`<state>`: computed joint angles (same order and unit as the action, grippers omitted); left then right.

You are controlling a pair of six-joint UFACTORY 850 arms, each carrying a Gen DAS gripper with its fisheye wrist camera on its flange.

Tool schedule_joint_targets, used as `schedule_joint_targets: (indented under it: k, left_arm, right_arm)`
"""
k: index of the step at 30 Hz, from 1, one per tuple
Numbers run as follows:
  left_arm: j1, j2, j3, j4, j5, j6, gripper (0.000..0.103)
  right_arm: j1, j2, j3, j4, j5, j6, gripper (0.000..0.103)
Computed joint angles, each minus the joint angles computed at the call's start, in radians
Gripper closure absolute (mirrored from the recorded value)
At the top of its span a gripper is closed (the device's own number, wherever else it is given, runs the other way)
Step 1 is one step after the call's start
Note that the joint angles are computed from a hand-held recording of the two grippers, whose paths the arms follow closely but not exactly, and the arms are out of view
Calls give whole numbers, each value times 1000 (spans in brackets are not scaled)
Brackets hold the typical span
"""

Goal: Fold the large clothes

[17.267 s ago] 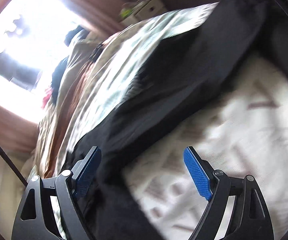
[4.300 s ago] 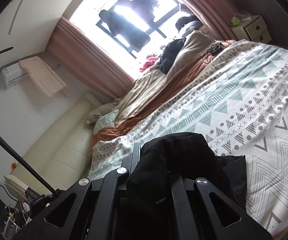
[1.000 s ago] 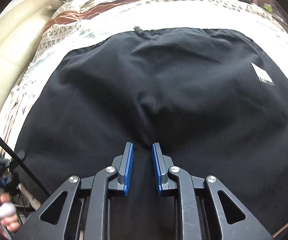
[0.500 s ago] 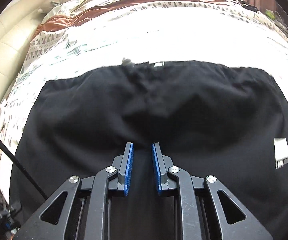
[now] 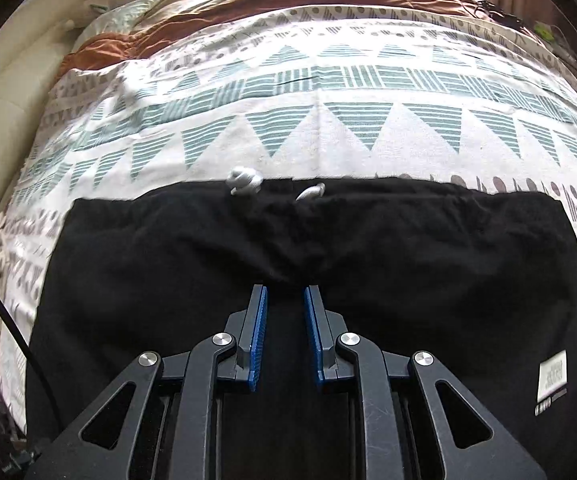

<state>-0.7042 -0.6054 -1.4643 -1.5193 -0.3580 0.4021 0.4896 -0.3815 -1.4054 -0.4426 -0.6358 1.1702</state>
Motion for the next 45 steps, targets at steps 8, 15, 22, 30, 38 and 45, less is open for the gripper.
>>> schedule_joint_targets:
  k: [8, 15, 22, 30, 38, 45]
  left_arm:
    - [3, 41, 30, -138, -20, 150, 85]
    - [-5, 66, 30, -211, -27, 242, 86]
    - [-12, 84, 21, -294, -52, 353, 87]
    - [-38, 83, -45, -249, -50, 356, 87]
    - [-92, 50, -166, -89, -25, 262, 87]
    - [-139, -8, -315, 111, -19, 111, 87]
  right_arm:
    - [44, 135, 169, 58, 94, 21, 86]
    - [78, 257, 317, 102, 175, 45, 83]
    - [119, 340, 413, 196, 222, 14, 83]
    - [166, 371, 448, 127, 226, 93, 83]
    - [192, 369, 485, 73, 252, 156, 89]
    - [167, 390, 517, 166, 336, 80, 90]
